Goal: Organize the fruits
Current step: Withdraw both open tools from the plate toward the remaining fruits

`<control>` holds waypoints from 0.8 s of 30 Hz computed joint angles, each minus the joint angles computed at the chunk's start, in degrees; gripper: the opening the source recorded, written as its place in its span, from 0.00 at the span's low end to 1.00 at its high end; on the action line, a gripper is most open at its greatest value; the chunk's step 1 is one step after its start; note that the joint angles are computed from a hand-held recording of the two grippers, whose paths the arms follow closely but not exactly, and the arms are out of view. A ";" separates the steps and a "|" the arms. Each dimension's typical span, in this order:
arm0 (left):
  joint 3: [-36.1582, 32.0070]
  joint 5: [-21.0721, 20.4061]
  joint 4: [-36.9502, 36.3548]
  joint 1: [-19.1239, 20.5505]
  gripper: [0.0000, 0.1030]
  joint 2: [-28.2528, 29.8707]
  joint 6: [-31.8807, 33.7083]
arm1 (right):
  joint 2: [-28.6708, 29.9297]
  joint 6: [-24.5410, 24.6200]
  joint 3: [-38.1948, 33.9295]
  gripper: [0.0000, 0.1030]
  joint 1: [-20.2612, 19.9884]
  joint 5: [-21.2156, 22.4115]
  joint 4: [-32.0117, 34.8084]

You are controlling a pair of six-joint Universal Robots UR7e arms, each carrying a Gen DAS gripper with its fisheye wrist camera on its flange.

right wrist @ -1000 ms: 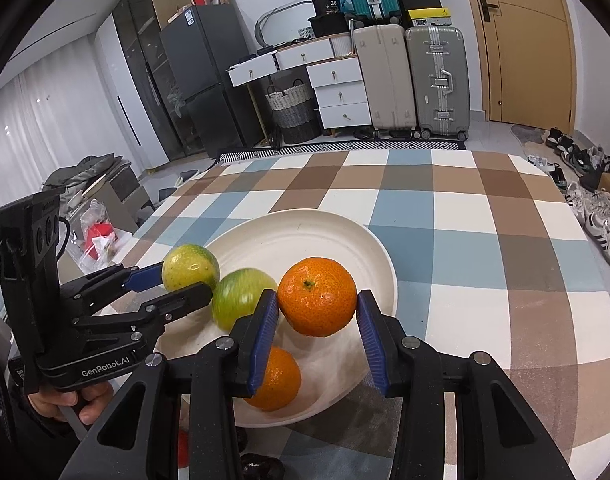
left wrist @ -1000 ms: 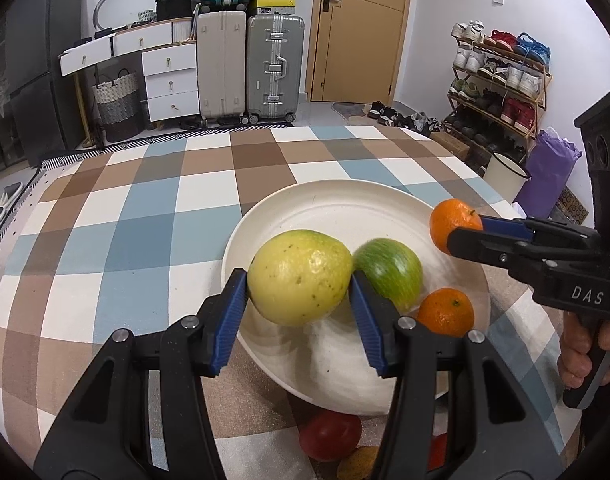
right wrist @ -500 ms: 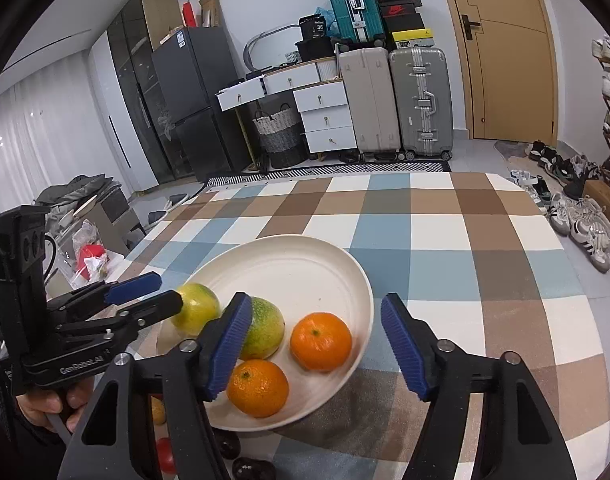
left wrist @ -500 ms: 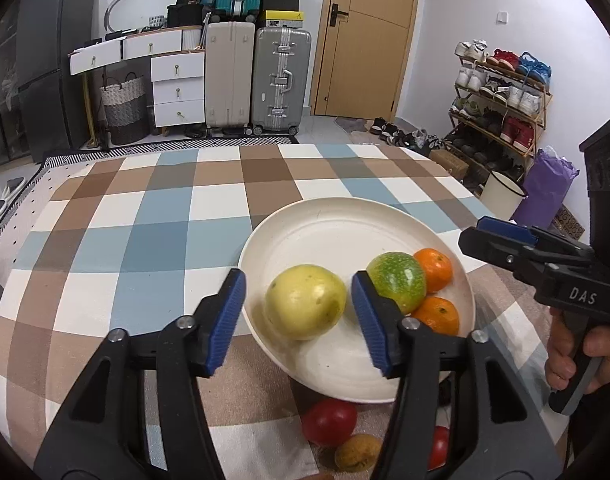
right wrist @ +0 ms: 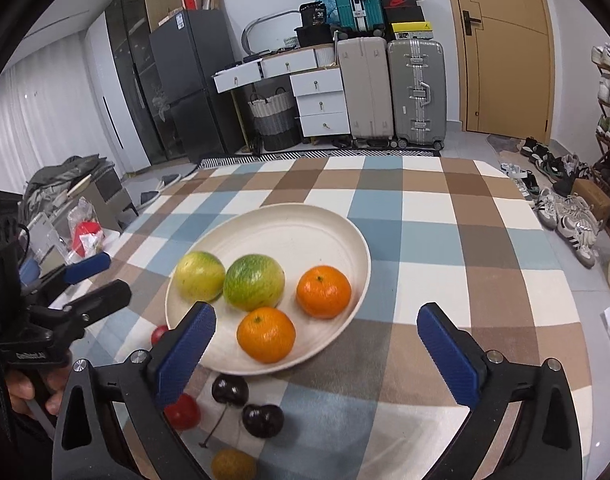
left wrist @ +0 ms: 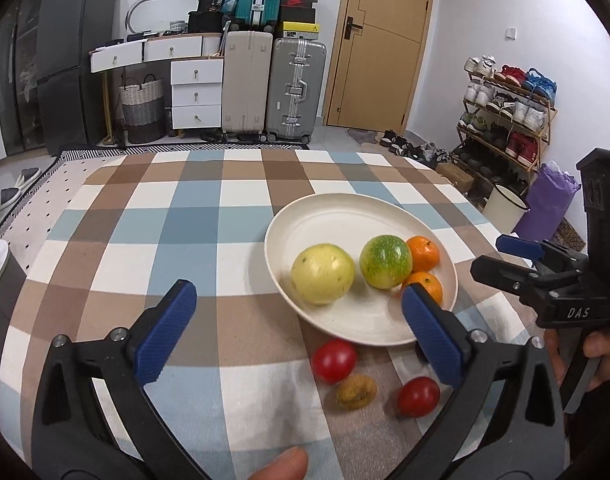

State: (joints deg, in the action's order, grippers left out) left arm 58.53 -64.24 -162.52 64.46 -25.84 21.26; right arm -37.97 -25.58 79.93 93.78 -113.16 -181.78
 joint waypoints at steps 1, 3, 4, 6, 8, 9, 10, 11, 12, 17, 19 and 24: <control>1.52 -0.17 -0.81 -0.01 1.00 -0.79 0.21 | -0.20 0.12 0.50 1.00 0.10 -0.21 -0.06; 3.09 0.18 -1.49 -0.04 0.99 -1.50 -0.12 | -0.90 0.53 1.78 1.00 0.22 -0.20 0.07; 4.07 0.16 -1.53 -0.01 0.99 -2.00 -0.41 | -1.21 0.57 2.39 1.00 0.30 -0.24 -0.10; 5.15 0.08 -1.47 0.03 0.99 -2.48 -0.68 | -1.70 0.36 3.50 1.00 0.50 -0.64 -0.67; 6.18 0.20 -1.44 0.00 0.99 -2.87 -0.66 | -2.01 0.19 4.23 1.00 0.67 -1.12 -1.06; 6.27 0.36 -1.14 -0.02 0.99 -2.86 -0.64 | -2.22 0.13 4.70 1.00 0.78 -1.41 -1.32; 6.71 0.45 -0.83 -0.07 0.99 -3.06 -0.66 | -2.40 0.22 5.02 1.00 0.88 -1.76 -1.27; 7.58 0.12 -0.66 -0.13 0.99 -3.49 -0.42 | -2.71 0.37 5.54 1.00 0.97 -2.05 -1.13; 7.86 0.13 -0.63 -0.20 0.99 -3.56 -0.27 | -2.90 0.48 5.78 1.00 1.04 -2.24 -0.97; 10.70 1.19 -1.49 -0.74 1.00 -4.60 0.64 | -3.84 1.52 7.77 1.00 1.42 -3.58 -1.09; 11.51 1.10 -0.96 -0.70 0.99 -5.16 -0.26 | -4.14 1.78 8.52 1.00 1.52 -3.78 -1.24; 14.07 1.17 -1.53 -0.81 0.99 -6.54 -1.48 | -4.74 2.14 10.46 1.00 1.60 -4.61 -0.60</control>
State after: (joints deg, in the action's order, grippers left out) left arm 72.60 -63.06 -164.05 63.65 -32.38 19.77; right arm -42.71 -23.44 90.39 95.38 -117.77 -182.38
